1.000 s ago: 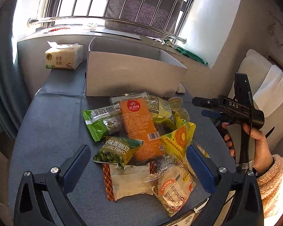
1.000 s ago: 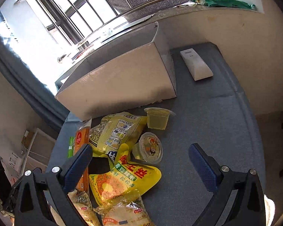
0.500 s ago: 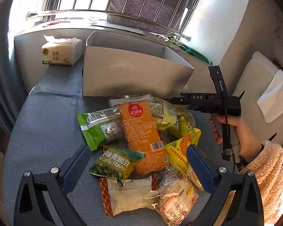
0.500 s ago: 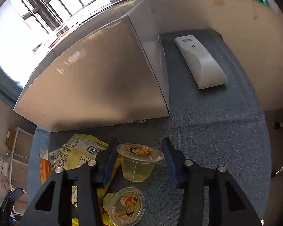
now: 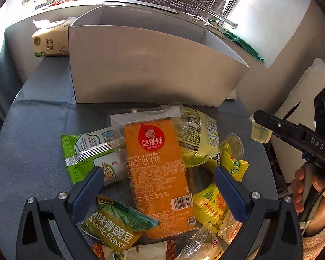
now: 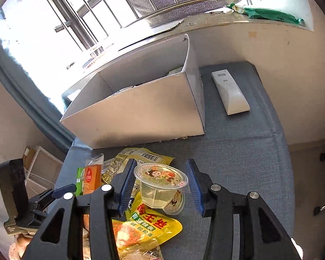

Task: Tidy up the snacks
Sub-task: 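Grasp the jelly cup with the right tool while the left tool grasps the orange cake pack, then place the jelly cup and orange cake pack into the white box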

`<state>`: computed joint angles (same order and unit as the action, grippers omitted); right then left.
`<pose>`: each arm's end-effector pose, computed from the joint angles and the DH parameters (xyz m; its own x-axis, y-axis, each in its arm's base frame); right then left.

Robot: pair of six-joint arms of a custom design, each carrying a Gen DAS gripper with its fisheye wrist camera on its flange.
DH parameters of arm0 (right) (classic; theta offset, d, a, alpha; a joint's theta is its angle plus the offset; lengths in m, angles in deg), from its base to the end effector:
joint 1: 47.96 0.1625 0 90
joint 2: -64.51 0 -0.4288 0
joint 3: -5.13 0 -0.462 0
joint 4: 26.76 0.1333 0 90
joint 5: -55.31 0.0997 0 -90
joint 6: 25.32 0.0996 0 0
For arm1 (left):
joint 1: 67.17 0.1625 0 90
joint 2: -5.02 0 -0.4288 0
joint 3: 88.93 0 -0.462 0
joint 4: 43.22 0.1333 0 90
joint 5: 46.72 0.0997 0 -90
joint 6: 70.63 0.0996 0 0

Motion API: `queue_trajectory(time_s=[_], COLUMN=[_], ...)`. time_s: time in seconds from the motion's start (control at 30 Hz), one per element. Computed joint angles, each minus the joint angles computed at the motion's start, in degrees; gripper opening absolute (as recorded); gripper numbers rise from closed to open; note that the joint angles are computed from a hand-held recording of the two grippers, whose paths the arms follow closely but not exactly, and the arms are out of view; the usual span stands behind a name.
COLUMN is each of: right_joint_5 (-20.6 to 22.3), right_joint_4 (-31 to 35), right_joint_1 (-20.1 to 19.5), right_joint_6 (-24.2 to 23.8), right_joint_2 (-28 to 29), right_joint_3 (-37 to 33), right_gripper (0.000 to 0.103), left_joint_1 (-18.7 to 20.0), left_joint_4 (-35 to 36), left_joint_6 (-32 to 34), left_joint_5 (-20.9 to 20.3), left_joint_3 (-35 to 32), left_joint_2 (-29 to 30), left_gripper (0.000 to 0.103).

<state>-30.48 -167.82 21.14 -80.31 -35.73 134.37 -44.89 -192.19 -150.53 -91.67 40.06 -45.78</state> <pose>-0.0319 -0.4776 0.3059 -0.8110 -0.5198 0.2686 -0.5815 0.7670 -0.2712 -0.3267 -0.3541 -0.0567 -0.8694 -0.2223 -0.4413 0.1018 0.7934 -0.6002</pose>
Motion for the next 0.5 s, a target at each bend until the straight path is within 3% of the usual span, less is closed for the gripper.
queue_trajectory(time_s=[0.17,0.2,0.23,0.3,0.5], right_joint_5=[3.76,4.27,4.56,5.06,6.4], right_joint_4=[3.92,4.43,5.01,6.75,9.62], right_joint_1=[-2.16,-2.71,-3.11,-3.87,-4.99], right_joint_6=[-5.08,-6.23,-7.13,-8.48,-9.85], right_joint_2=[-7.67,-8.95,-10.15,-11.8,-13.75], right_joint_3=[3.04,3.65,4.2,4.92,6.04], right_gripper=[0.051,0.051,0.051,0.051,0.051], left_joint_1=[1.77,1.6,1.4,1.12,-1.37], left_joint_4=[9.59,9.1,7.52,7.39,1.0], left_joint_6=[-2.53,-1.04,0.65,1.53,2.53], left_joint_5=[0.48,1.1,1.33,1.54,3.7], left_joint_3=[-4.45,-4.47,-4.25,-4.11,0.54], left_joint_2=[2.63,2.93,3.06,2.9,0.12], left_gripper=[0.099,0.088,0.084,0.059,0.057])
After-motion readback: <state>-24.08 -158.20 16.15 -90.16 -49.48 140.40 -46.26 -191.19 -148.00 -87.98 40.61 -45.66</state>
